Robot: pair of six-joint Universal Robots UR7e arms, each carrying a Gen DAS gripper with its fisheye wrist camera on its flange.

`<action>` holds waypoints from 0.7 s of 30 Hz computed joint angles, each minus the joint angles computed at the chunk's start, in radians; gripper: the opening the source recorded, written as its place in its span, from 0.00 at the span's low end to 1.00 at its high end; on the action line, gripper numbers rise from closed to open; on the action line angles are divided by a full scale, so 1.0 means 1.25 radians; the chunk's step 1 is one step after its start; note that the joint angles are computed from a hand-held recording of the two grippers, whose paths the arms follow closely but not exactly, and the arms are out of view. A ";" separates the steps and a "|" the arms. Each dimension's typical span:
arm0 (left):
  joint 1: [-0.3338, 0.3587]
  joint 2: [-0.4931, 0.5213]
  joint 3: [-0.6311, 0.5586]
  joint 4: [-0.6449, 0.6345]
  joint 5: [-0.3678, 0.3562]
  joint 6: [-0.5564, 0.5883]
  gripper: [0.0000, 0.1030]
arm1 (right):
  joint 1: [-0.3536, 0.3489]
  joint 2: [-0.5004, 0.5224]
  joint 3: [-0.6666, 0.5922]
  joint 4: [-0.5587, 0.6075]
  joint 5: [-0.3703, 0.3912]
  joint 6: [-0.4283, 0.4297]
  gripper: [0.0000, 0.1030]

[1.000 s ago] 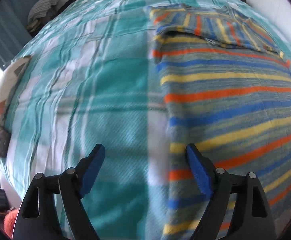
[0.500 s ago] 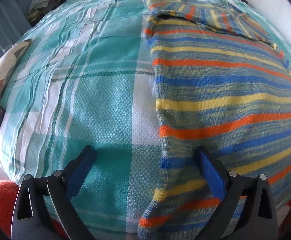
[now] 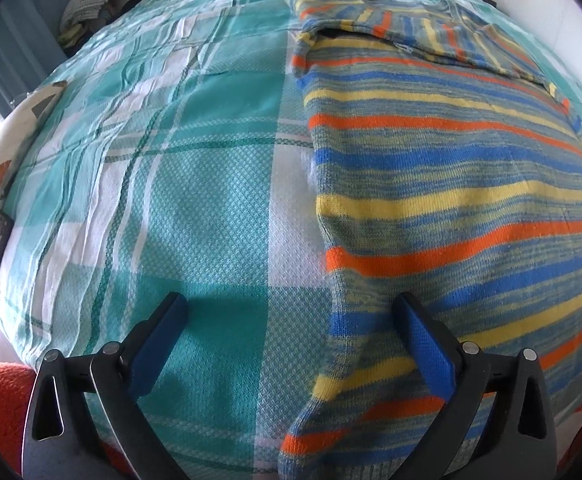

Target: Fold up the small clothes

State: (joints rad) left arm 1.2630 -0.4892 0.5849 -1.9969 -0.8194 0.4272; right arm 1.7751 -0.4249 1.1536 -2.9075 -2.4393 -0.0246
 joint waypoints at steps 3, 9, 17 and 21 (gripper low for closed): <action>0.000 -0.001 0.005 -0.009 0.000 0.006 1.00 | 0.000 0.000 0.000 0.000 0.000 0.000 0.76; 0.001 -0.004 0.008 -0.008 -0.002 0.007 1.00 | 0.001 0.002 -0.002 0.000 -0.004 -0.002 0.76; 0.000 -0.003 0.009 -0.011 0.000 0.011 1.00 | 0.001 0.004 -0.004 -0.001 -0.006 -0.006 0.77; 0.000 -0.002 0.008 -0.011 0.001 0.011 1.00 | 0.001 0.004 -0.006 0.000 -0.008 -0.009 0.77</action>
